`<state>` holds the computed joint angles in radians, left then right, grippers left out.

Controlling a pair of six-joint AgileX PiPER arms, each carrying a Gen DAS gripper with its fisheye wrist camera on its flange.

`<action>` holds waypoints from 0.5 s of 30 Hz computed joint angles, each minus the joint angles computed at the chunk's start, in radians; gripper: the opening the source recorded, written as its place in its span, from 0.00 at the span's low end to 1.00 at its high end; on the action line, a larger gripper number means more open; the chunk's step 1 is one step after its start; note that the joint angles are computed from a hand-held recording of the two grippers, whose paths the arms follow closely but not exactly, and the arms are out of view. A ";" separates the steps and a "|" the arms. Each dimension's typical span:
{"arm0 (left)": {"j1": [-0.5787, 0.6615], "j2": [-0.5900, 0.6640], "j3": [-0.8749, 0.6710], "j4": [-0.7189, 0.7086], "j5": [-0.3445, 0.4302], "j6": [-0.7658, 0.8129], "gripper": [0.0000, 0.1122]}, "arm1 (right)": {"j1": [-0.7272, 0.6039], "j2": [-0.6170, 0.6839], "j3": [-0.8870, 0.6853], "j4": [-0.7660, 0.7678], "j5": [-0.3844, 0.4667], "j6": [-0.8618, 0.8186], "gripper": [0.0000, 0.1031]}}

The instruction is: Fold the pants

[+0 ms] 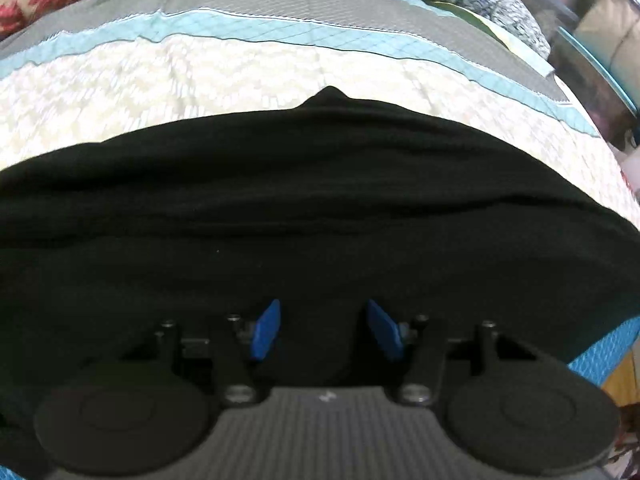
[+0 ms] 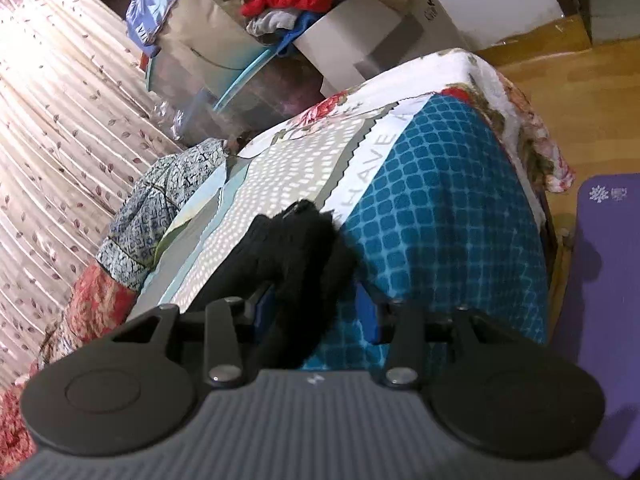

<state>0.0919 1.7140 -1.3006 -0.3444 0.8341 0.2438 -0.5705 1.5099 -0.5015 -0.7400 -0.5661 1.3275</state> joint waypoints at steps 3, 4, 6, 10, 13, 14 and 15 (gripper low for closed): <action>-0.011 0.001 0.000 0.024 -0.005 -0.020 0.45 | -0.004 0.004 -0.040 -0.039 0.021 0.024 0.46; -0.016 0.001 -0.001 0.032 -0.008 -0.026 0.45 | -0.006 0.003 -0.047 -0.054 0.021 0.037 0.45; -0.020 0.000 0.003 0.036 -0.013 -0.031 0.46 | -0.013 0.006 -0.067 -0.100 0.024 0.066 0.36; -0.030 0.011 -0.020 0.043 -0.001 -0.049 0.46 | 0.030 -0.018 -0.098 -0.131 0.107 0.079 0.20; -0.014 0.009 -0.059 0.009 0.050 -0.049 0.46 | 0.083 -0.088 -0.091 -0.122 0.152 0.061 0.19; -0.002 0.005 -0.069 -0.034 0.063 -0.020 0.46 | 0.103 -0.115 -0.093 -0.139 0.161 0.060 0.19; 0.007 -0.003 -0.083 -0.080 0.077 0.012 0.46 | 0.122 -0.141 -0.098 -0.169 0.166 0.067 0.19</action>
